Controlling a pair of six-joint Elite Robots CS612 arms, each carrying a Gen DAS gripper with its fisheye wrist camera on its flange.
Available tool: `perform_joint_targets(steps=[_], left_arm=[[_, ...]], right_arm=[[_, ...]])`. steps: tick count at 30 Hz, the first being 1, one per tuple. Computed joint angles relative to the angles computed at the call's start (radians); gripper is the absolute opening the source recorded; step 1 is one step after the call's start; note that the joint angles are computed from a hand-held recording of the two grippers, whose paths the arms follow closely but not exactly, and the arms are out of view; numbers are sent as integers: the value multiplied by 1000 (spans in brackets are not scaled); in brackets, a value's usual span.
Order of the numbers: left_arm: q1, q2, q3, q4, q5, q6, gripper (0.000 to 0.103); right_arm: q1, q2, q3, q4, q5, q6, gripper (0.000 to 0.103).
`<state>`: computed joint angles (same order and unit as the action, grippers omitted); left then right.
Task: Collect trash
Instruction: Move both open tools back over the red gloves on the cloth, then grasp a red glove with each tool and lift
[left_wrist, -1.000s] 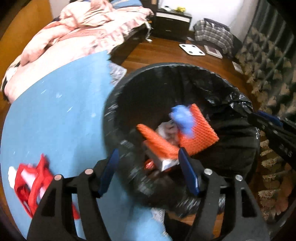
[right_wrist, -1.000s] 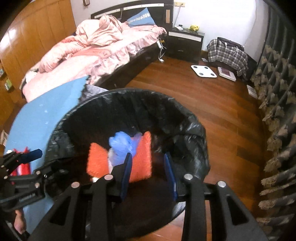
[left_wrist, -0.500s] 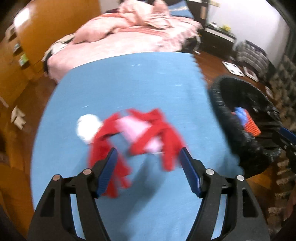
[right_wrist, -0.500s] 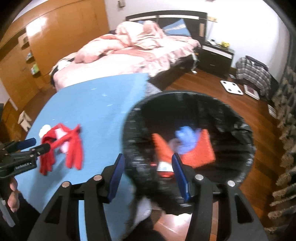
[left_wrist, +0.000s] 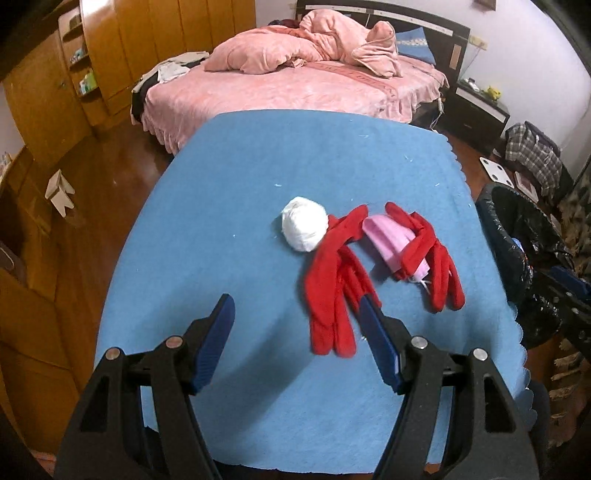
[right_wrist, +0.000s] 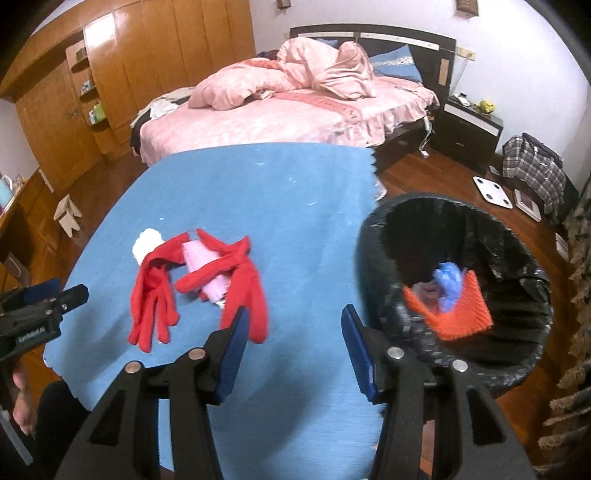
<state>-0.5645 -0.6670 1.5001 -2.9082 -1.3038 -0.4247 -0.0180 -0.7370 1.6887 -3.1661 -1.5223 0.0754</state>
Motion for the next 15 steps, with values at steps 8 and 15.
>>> perform_joint_targets(steps=[8, 15], left_arm=[[14, 25, -16, 6, -32, -9, 68], [21, 64, -70, 47, -57, 4, 68]], right_arm=[[31, 46, -60, 47, -8, -14, 45], [29, 90, -116, 83, 17, -5, 41]])
